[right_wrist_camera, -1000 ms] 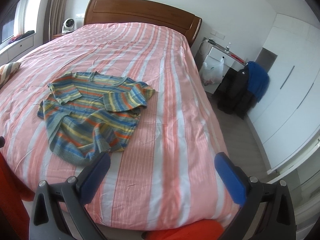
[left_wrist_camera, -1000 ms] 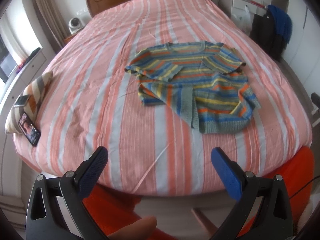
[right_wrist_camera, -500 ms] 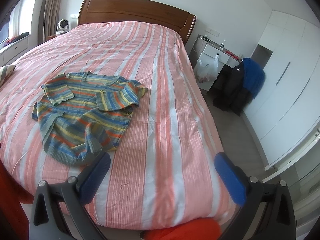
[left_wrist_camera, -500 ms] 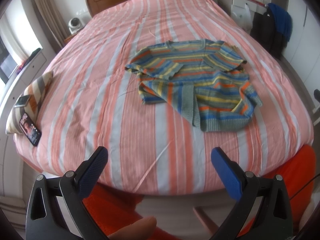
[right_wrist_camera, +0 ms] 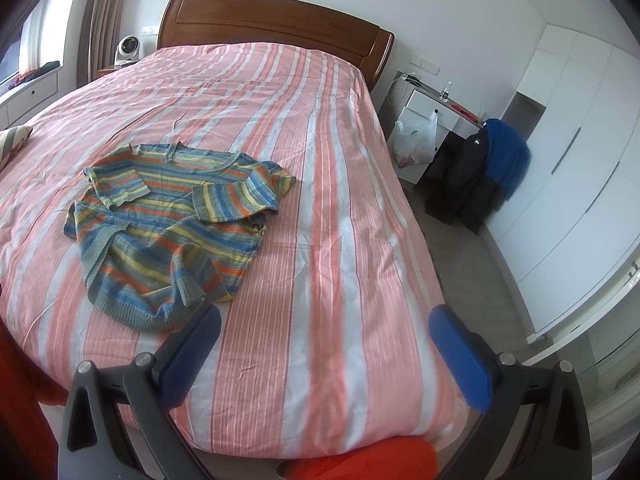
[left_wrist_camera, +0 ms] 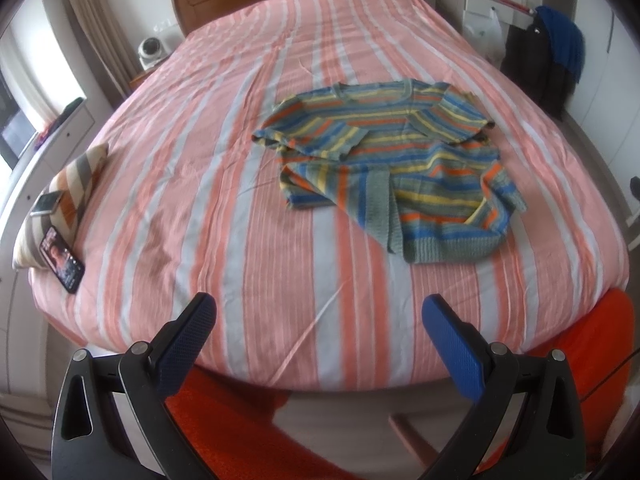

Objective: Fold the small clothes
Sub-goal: 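Move both grippers toward the striped sweater on the bed, then grasp the sweater hem with both grippers and pull it flat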

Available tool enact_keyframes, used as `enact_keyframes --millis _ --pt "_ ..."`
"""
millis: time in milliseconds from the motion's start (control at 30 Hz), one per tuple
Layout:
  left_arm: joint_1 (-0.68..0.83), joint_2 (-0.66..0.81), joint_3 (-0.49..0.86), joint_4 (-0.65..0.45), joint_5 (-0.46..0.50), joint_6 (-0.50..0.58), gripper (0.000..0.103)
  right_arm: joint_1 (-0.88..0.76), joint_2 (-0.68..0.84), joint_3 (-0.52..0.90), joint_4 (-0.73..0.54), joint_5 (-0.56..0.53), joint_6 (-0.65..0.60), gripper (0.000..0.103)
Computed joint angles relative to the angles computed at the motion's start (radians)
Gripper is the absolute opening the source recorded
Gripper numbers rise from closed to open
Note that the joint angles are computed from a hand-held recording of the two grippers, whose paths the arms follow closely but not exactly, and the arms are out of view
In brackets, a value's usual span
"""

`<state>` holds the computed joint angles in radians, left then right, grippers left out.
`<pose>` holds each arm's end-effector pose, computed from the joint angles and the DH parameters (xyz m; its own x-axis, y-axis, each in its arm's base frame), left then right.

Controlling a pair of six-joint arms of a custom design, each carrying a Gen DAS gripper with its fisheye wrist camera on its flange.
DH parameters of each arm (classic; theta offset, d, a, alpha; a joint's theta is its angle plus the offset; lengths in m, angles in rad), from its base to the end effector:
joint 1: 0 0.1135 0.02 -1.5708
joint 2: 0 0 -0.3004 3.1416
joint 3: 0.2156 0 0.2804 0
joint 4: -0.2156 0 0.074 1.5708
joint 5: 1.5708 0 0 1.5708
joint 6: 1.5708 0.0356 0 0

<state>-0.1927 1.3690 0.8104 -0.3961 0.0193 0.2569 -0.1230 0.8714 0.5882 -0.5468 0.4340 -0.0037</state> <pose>0.2817 -0.0557 0.2241 -0.7233 0.4000 -0.5629 0.3993 0.9073 0.1316 0.1749 -0.0367 0.2460 -0.7338 0.0873 -0.6737 0.3903 0.8659 -0.3128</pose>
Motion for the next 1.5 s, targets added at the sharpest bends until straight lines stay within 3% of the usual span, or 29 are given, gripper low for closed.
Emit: enact_keyframes --millis 167,233,300,367,533,633,700,733,767,800,833,867,967,1033,1100,1200,1267,1333,1367,1400,1433,1467,1500 --pt "0.036 0.044 0.005 0.051 -0.016 -0.003 0.103 -0.002 -0.014 -0.005 0.003 -0.026 0.005 0.102" --pt "0.076 0.092 0.012 0.086 -0.014 0.007 0.103 -0.033 -0.050 -0.034 0.042 -0.116 -0.021 0.102" --pt "0.118 0.176 0.050 0.061 0.031 0.025 0.103 -0.085 -0.068 -0.099 0.132 -0.271 -0.065 0.102" --pt "0.141 0.257 0.091 0.007 0.073 0.035 0.102 -0.106 -0.044 -0.156 0.211 -0.354 -0.077 0.103" --pt "0.109 0.420 0.191 -0.077 0.241 0.009 0.102 -0.118 0.349 -0.214 0.493 -0.560 -0.072 0.102" --pt "0.013 0.496 0.257 -0.015 0.234 -0.024 0.102 -0.122 0.546 -0.143 0.609 -0.658 0.013 0.102" --pt "-0.052 0.575 0.309 0.049 0.189 -0.037 0.101 -0.097 0.624 -0.099 0.667 -0.625 0.035 0.102" --pt "-0.071 0.614 0.330 0.080 0.163 -0.036 0.100 -0.085 0.693 -0.049 0.664 -0.602 0.041 0.096" --pt "-0.092 0.654 0.355 0.082 0.140 -0.035 0.083 -0.084 0.744 -0.011 0.657 -0.606 0.041 0.085" --pt "-0.098 0.686 0.378 0.076 0.133 -0.025 0.042 -0.092 0.809 0.036 0.632 -0.638 0.030 0.045" --pt "-0.093 0.712 0.403 0.038 0.171 -0.022 0.027 -0.105 0.849 0.065 0.606 -0.667 0.020 0.009" --pt "-0.078 0.702 0.393 0.033 0.212 -0.036 0.015 -0.116 0.851 0.065 0.603 -0.684 0.023 0.010" --pt "0.019 0.571 0.285 0.029 0.355 -0.044 0.011 -0.176 0.699 -0.026 0.566 -0.785 -0.008 0.010" --pt "0.115 0.455 0.208 -0.046 0.453 0.026 0.011 -0.267 0.529 -0.088 0.421 -0.901 -0.074 0.010" --pt "0.192 0.362 0.139 -0.130 0.486 0.111 0.011 -0.370 0.402 -0.116 0.244 -0.997 -0.162 0.004" --pt "0.249 0.309 0.056 -0.190 0.423 0.192 0.011 -0.499 0.341 -0.153 0.067 -1.055 -0.285 0.004" --pt "0.260 0.314 -0.017 -0.147 0.317 0.214 0.012 -0.515 0.370 -0.202 0.105 -1.007 -0.299 0.004" --pt "0.289 0.334 -0.043 -0.132 0.277 0.225 0.012 -0.532 0.439 -0.248 0.187 -0.958 -0.301 0.008" --pt "0.304 0.338 -0.039 -0.136 0.279 0.220 0.018 -0.547 0.473 -0.262 0.220 -0.949 -0.297 0.009" --pt "0.325 0.335 -0.030 -0.146 0.297 0.216 0.032 -0.569 0.500 -0.272 0.245 -0.942 -0.303 0.013" --pt "0.350 0.329 -0.016 -0.154 0.331 0.204 0.045 -0.591 0.509 -0.274 0.249 -0.945 -0.318 0.025" --pt "0.360 0.335 -0.006 -0.134 0.358 0.196 0.074 -0.621 0.501 -0.274 0.234 -0.955 -0.339 0.032" --pt "0.370 0.330 -0.001 -0.122 0.386 0.179 0.092 -0.655 0.493 -0.269 0.217 -0.976 -0.361 0.043"
